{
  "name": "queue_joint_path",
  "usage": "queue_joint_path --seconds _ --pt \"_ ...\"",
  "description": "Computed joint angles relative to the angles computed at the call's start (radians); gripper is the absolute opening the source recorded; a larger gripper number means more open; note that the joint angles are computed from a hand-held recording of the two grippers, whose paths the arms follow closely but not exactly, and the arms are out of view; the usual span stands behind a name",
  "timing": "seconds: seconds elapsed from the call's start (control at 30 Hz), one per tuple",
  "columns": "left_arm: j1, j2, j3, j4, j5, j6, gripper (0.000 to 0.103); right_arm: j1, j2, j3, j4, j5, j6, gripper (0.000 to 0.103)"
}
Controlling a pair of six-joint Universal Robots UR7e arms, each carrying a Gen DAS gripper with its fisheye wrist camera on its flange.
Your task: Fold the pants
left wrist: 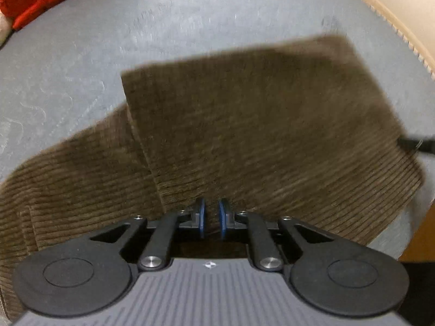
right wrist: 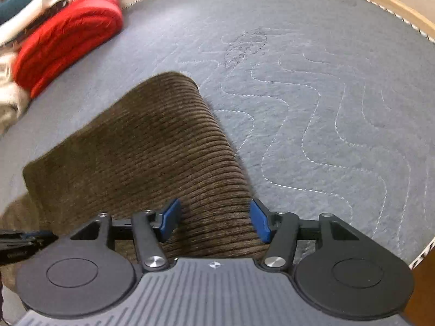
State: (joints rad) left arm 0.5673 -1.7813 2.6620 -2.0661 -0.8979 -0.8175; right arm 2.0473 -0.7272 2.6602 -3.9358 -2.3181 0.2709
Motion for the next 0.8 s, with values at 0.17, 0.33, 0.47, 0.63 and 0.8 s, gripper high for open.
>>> queue_joint_path --seconds 0.17,0.33,0.47,0.63,0.8 --pt "-0.07 -0.103 0.007 0.02 0.015 -0.018 0.032 -0.064 -0.032 0.042 -0.016 0.056 0.042 0.063" --pt "-0.065 -0.093 0.003 -0.014 0.027 -0.008 0.033 -0.126 -0.009 0.054 -0.039 0.162 0.018 0.073" --pt "-0.084 -0.122 0.002 -0.021 0.027 -0.001 0.034 -0.119 0.004 0.059 -0.068 0.161 0.031 0.058" --pt "-0.11 -0.177 0.016 -0.08 0.022 -0.001 0.049 0.02 -0.003 0.036 -0.056 0.094 0.02 0.029" --pt "-0.085 -0.257 0.02 -0.266 -0.076 0.06 0.079 0.268 0.033 -0.04 -0.119 0.082 -0.226 0.028"
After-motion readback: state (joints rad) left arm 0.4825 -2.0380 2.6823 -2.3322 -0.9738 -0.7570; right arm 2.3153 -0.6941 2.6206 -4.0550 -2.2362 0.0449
